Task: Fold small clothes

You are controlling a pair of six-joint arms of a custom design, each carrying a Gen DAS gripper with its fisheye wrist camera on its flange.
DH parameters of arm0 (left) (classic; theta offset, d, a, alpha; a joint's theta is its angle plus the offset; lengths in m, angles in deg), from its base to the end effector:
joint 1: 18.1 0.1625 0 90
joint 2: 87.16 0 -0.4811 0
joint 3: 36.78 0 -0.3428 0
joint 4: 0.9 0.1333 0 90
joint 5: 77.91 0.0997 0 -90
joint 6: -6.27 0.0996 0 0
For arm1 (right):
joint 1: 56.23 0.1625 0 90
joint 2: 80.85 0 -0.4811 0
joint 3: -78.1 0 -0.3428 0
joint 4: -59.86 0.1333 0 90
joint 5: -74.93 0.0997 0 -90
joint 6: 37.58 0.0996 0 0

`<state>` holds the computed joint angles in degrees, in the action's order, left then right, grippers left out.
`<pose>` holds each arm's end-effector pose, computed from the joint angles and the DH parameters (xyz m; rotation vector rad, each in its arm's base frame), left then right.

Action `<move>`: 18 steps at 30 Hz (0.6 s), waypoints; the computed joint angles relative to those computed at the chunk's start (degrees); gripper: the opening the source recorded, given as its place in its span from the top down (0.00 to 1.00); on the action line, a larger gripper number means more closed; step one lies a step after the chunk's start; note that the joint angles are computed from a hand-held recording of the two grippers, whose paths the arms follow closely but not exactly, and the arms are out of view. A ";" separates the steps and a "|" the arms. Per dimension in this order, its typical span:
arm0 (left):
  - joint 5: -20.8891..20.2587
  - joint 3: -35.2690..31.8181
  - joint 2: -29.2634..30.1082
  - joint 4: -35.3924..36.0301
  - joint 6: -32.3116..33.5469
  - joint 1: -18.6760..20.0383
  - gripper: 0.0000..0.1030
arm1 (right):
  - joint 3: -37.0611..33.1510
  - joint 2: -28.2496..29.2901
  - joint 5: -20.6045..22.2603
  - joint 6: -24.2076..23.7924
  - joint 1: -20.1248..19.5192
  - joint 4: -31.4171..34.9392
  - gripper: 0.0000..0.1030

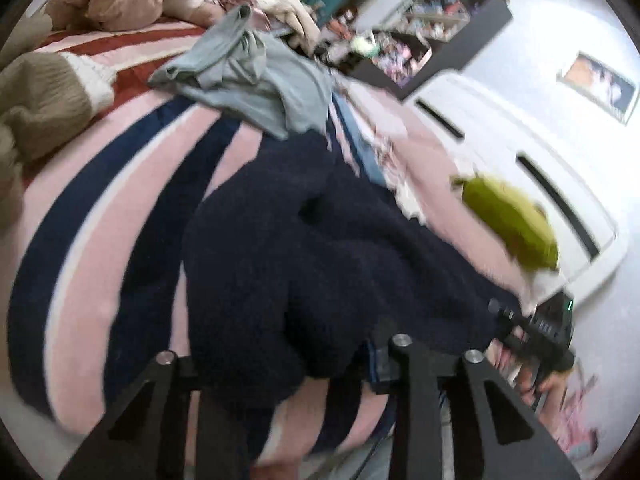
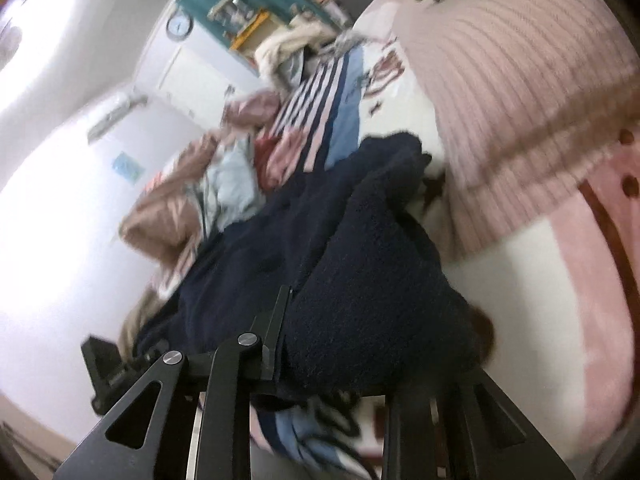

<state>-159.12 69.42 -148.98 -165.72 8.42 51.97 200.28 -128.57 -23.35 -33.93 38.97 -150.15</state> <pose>-0.0676 -0.6222 0.3125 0.5063 2.9184 -0.8312 0.1688 -0.5426 0.1903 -0.0476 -2.8246 1.1978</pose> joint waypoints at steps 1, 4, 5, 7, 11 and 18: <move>1.74 0.32 -0.35 1.67 0.54 -0.34 0.56 | 0.05 -0.64 -1.34 -0.53 0.18 3.06 0.78; 5.14 0.86 -1.85 4.18 0.98 -0.58 0.37 | 0.61 -2.24 -4.82 -1.50 0.75 7.09 0.63; 5.57 0.76 -2.57 4.71 1.49 -0.61 0.34 | 0.75 -3.03 -6.16 -2.06 1.12 8.35 0.61; 8.00 -0.12 -3.77 6.99 4.70 -1.25 0.25 | 0.79 -5.44 -9.68 -3.27 2.13 13.16 0.49; 12.67 -2.45 -4.39 6.55 9.07 -2.80 0.25 | -1.65 -6.91 -26.90 -8.02 6.33 19.11 0.36; 11.86 -17.10 5.32 14.44 13.36 -3.62 0.22 | -9.71 -7.50 -16.71 -11.88 3.85 25.04 0.35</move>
